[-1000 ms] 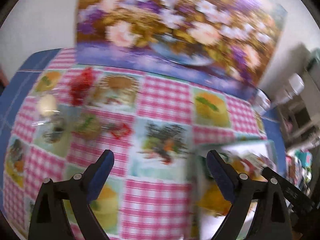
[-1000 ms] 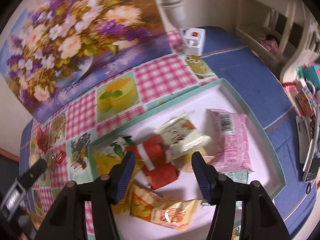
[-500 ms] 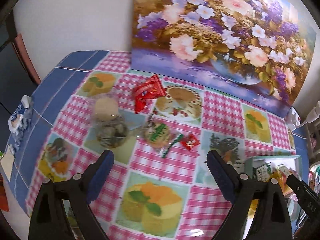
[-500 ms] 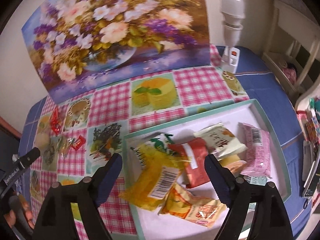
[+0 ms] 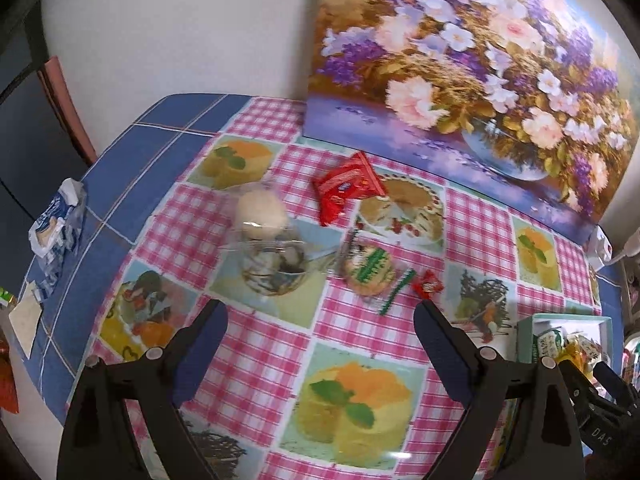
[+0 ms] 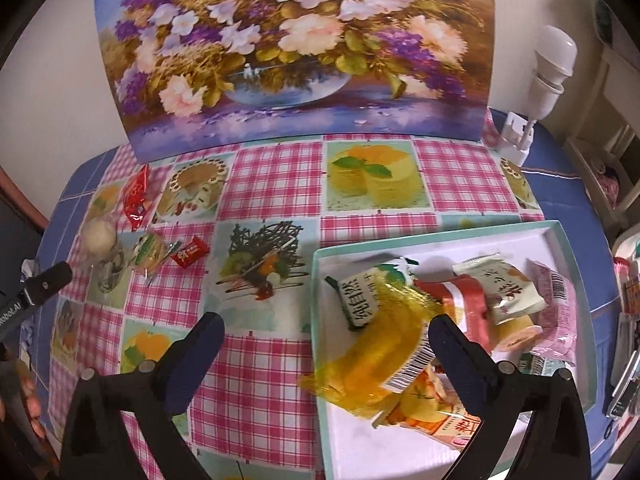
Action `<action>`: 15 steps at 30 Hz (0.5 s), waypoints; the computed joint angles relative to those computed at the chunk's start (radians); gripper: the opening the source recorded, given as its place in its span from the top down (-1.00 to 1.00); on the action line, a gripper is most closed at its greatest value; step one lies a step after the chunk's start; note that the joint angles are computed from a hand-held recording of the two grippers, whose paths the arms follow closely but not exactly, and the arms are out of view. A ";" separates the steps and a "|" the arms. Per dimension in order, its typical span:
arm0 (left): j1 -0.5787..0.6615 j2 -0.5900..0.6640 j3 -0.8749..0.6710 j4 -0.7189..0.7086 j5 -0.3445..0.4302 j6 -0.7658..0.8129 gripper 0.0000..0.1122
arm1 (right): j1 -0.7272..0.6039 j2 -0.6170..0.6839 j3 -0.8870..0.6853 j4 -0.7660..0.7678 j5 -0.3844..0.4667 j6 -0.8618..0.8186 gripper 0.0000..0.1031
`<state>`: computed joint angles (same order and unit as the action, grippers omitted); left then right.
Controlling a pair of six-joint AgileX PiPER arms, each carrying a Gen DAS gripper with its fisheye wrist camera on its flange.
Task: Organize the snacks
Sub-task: 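Move both tools back over the remaining snacks on the tablecloth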
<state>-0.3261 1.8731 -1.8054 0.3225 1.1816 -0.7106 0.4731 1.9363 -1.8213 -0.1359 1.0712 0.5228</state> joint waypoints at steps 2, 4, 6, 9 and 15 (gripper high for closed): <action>0.014 -0.013 0.018 0.005 -0.005 0.000 -0.68 | 0.012 0.017 -0.021 -0.009 0.013 0.005 -1.00; 0.030 -0.026 0.039 0.006 -0.012 0.000 -0.68 | 0.022 0.031 -0.037 -0.015 0.023 0.008 -1.00; 0.049 -0.037 0.057 -0.002 -0.022 0.003 -0.68 | 0.032 0.045 -0.053 -0.020 0.031 0.006 -1.00; 0.078 -0.051 0.082 -0.027 -0.046 0.012 -0.68 | 0.049 0.070 -0.081 -0.024 0.044 0.003 -1.00; 0.126 -0.058 0.103 -0.064 -0.078 0.038 -0.68 | 0.077 0.112 -0.127 -0.028 0.040 0.003 -1.00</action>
<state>-0.2006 1.8156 -1.7026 0.2580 1.1033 -0.6730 0.5497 2.0479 -1.9485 -0.1636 1.1117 0.5261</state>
